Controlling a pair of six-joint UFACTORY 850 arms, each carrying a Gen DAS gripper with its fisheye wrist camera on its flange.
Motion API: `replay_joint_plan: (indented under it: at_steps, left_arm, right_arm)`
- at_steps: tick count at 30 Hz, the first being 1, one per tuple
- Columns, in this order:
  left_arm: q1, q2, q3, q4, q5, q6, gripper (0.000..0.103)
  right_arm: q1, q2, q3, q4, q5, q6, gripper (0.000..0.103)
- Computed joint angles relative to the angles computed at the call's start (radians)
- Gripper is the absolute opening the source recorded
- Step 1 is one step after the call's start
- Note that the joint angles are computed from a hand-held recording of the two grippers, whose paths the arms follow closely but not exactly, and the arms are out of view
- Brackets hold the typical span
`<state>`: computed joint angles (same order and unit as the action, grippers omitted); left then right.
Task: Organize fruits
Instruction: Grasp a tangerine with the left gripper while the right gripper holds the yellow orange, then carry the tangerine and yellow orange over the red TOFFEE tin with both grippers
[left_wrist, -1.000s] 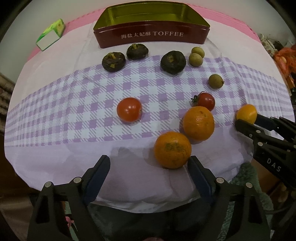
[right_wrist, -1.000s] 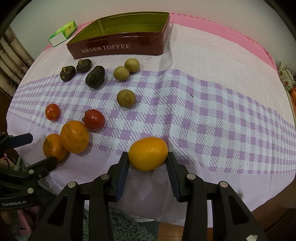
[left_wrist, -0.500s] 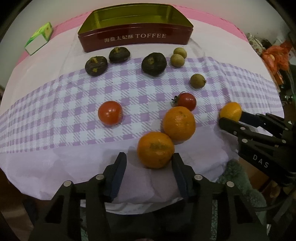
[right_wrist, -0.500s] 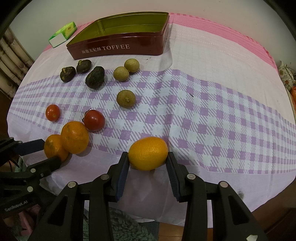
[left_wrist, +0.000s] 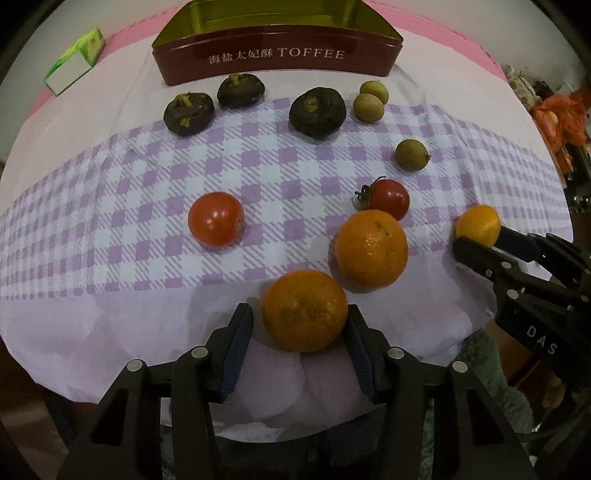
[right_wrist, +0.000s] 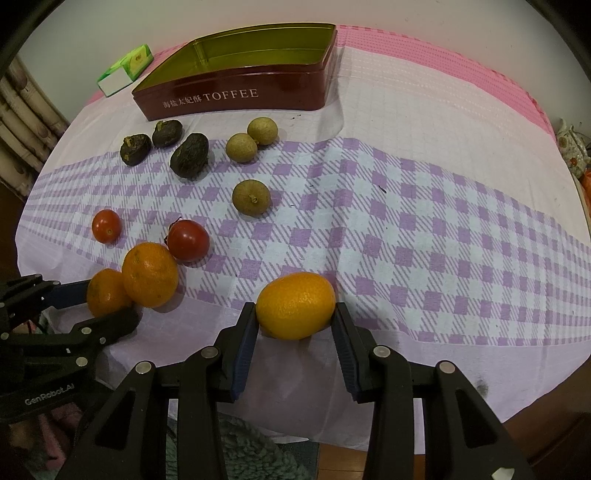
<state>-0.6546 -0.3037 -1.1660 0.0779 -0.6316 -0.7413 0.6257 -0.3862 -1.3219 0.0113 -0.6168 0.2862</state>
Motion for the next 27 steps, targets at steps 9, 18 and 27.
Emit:
replay_joint_plan:
  at_steps: [9, 18, 27]
  left_arm:
    - [0.001, -0.004, -0.010, 0.028, 0.014, -0.011, 0.044]
    - [0.003, 0.019, 0.016, 0.046, 0.031, -0.039, 0.043]
    - [0.012, 0.057, 0.033, 0.111, 0.034, -0.087, 0.043]
  right_arm:
    - [0.000, -0.002, -0.002, 0.002, 0.000, -0.002, 0.038]
    - [-0.002, -0.001, 0.000, 0.005, 0.002, -0.004, 0.038]
    - [-0.001, -0.003, -0.005, 0.010, 0.007, -0.002, 0.038]
